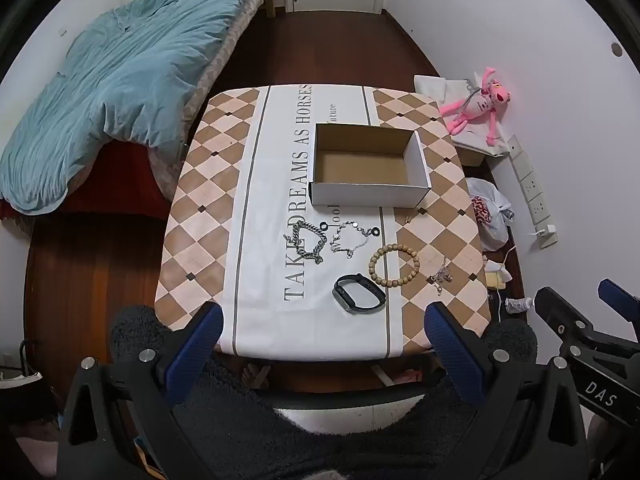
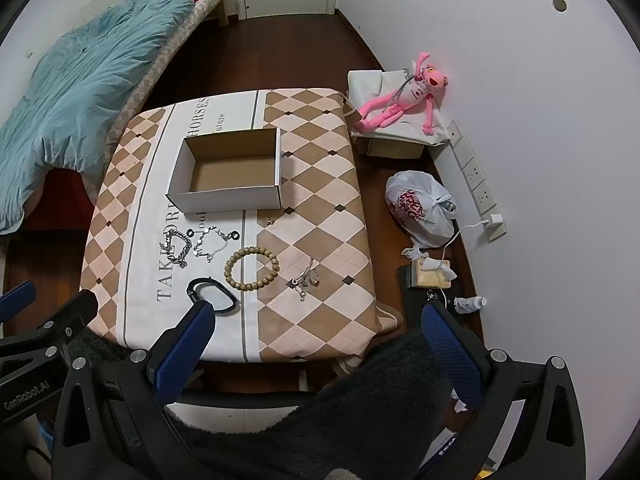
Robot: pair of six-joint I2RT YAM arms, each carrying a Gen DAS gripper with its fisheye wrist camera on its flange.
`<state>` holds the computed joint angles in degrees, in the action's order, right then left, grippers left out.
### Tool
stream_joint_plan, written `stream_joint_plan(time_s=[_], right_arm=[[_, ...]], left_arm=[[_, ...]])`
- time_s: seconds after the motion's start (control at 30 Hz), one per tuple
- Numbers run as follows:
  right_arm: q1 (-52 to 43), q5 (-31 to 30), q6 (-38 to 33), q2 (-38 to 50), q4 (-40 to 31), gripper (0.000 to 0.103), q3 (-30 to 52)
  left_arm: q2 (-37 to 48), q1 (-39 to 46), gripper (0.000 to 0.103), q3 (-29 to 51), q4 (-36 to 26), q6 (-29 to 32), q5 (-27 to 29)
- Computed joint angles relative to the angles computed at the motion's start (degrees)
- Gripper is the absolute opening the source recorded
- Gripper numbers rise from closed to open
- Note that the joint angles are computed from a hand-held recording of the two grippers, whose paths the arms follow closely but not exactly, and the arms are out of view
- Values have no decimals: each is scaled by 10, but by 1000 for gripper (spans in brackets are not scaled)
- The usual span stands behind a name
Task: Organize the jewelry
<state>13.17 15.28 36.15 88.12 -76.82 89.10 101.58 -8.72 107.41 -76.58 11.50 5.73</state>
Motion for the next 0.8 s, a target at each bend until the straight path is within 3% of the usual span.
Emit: stream_joint_plan(time_s=[0.8], right_arm=[[6, 6, 6, 1, -3, 103, 4]], left_arm=[[-11, 7, 103, -11, -2, 8, 9]])
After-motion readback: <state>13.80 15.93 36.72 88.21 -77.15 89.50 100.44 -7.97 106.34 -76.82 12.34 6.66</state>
